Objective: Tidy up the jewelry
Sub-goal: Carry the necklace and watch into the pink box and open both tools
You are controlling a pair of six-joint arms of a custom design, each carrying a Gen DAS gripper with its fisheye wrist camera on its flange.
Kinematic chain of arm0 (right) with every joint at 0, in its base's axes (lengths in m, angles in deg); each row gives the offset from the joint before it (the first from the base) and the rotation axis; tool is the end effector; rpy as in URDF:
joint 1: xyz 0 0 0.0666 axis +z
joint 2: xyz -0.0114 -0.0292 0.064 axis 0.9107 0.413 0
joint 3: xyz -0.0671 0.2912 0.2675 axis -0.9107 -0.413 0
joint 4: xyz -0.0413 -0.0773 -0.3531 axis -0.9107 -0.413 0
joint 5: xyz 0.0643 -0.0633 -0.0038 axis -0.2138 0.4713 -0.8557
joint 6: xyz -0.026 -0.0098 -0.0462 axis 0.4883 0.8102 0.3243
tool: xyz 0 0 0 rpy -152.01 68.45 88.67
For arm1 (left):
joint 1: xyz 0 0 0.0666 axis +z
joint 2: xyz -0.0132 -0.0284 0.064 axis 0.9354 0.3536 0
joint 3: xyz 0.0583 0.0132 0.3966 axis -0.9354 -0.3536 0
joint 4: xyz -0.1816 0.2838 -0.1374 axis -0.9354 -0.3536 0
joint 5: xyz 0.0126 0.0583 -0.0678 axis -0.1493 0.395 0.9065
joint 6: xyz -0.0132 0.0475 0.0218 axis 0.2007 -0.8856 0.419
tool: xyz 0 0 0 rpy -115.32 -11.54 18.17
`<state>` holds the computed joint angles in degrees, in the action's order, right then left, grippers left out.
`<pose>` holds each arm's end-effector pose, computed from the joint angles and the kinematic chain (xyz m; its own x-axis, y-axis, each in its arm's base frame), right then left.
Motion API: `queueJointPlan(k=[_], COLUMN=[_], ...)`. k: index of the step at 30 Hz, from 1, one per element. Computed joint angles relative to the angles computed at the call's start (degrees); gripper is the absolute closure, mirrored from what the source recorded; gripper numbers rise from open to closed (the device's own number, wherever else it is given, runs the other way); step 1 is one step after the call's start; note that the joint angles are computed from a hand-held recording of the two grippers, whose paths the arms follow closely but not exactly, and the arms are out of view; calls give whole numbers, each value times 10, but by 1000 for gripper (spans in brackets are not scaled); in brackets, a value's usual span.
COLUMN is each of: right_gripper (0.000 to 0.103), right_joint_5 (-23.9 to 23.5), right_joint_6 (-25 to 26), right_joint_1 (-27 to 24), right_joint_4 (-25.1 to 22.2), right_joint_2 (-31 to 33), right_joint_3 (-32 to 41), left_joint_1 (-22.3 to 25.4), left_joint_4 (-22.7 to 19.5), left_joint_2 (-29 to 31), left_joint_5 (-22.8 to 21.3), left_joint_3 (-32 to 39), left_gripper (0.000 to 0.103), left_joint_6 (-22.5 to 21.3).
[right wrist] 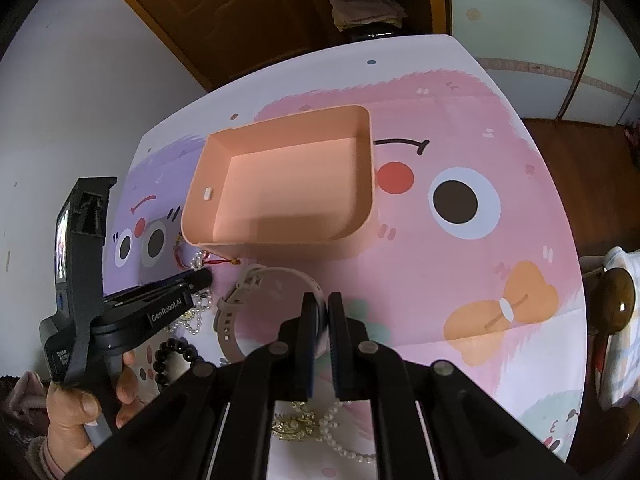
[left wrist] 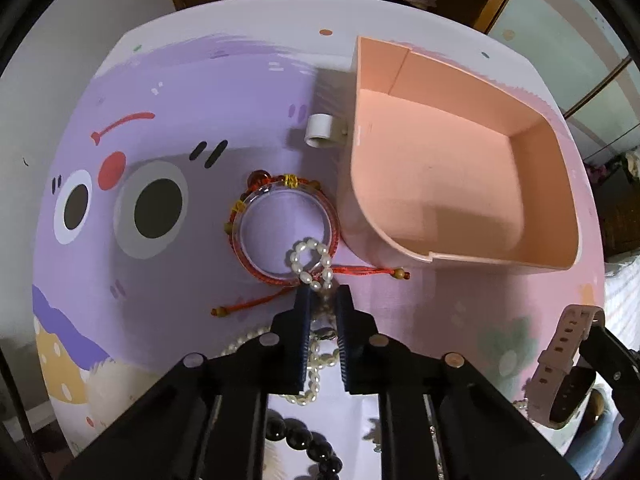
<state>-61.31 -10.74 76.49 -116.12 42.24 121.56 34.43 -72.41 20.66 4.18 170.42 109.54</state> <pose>0.3745 0.0780 0.4114 -0.9296 0.2524 -0.2686 0.1653 0.9368 0.3083 0.4495 -0.3113 0.3444 -0.9732 0.0894 -0.2118 0.1038 0.9929 -0.0581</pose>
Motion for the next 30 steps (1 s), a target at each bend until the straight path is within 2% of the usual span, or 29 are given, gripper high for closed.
queueJointPlan(k=[4, 9, 17, 18, 23, 27, 30], right_gripper=[97, 97, 97, 97, 97, 97, 97], right_joint_5=[-7, -12, -7, -5, 10, 26, 30], right_joint_6=[2, 9, 23, 26, 39, 46, 44], right_joint_1=[-4, -11, -17, -18, -18, -17, -17], right_joint_4=[-1, -9, -32, -35, -54, -64, -66], right_joint_2=[-4, -17, -34, -35, -30, -16, -2], right_joint_3=[-4, 4, 51, 62, 116, 161, 184], left_joint_1=[0, -1, -5, -3, -1, -5, -6], left_joint_4=[2, -2, -31, -50, -85, -81, -62], left_joint_2=[-4, -42, -107, -132, -142, -138, -130], left_joint_5=[15, -1, 0, -1, -1, -2, 0], left_joint_3=[-6, -11, 28, 30, 122, 175, 202], left_gripper=[100, 100, 100, 100, 100, 100, 100], left_joint_6=[-2, -31, -61, -67, -96, -103, -103])
